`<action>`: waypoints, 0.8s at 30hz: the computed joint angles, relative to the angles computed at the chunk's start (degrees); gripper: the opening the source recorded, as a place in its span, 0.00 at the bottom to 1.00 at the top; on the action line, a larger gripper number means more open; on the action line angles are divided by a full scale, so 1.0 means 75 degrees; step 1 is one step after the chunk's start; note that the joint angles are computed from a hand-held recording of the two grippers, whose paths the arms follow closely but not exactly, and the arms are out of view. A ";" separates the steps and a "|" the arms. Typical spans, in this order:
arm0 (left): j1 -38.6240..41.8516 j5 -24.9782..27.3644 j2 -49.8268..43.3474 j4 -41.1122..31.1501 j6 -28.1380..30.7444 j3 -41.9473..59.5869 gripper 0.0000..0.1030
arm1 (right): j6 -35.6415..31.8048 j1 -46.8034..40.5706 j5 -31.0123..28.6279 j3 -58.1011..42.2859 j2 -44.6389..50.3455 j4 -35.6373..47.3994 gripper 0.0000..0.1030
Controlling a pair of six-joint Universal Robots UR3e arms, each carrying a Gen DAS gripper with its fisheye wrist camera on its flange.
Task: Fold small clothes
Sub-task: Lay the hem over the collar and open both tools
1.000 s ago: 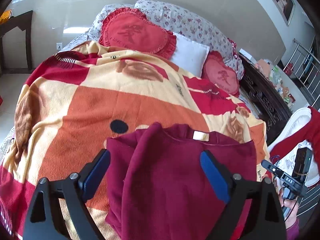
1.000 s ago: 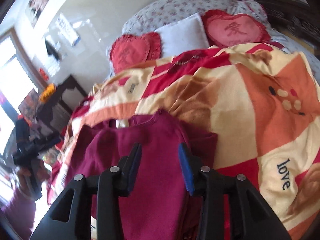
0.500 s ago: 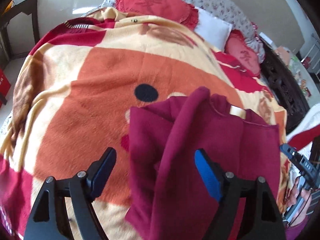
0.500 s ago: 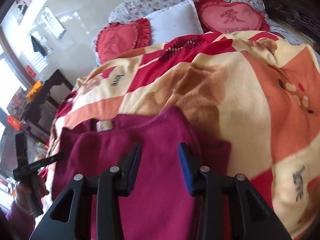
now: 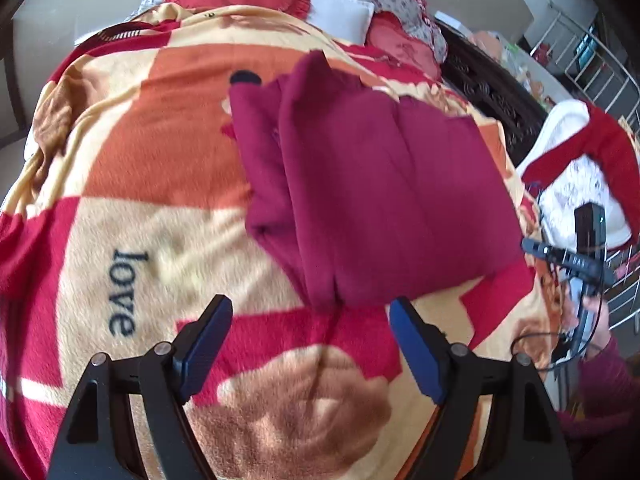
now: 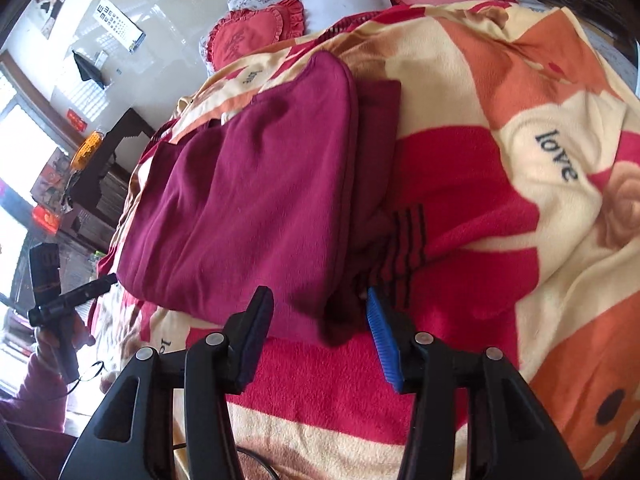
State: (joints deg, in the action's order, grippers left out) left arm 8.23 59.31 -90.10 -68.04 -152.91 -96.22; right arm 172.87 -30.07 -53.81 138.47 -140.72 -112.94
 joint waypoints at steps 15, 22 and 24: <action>-0.0386 -0.0101 -0.0501 -0.0137 0.0854 0.0794 0.13 | -0.0241 -0.0596 0.0522 -0.0202 -0.0422 0.0392 0.00; -0.0265 0.0011 -0.0510 0.0152 0.0450 0.0085 0.22 | 0.0333 0.0168 -0.0339 0.0060 0.0350 -0.0407 0.00; -0.0207 0.0070 -0.0410 0.0029 0.0313 0.0178 0.32 | 0.0524 -0.0013 -0.0341 0.0009 0.0151 -0.0196 0.05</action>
State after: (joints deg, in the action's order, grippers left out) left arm 6.68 59.84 -93.17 -67.82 -150.56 -94.89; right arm 176.80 -30.17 -56.37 138.54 -139.59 -114.41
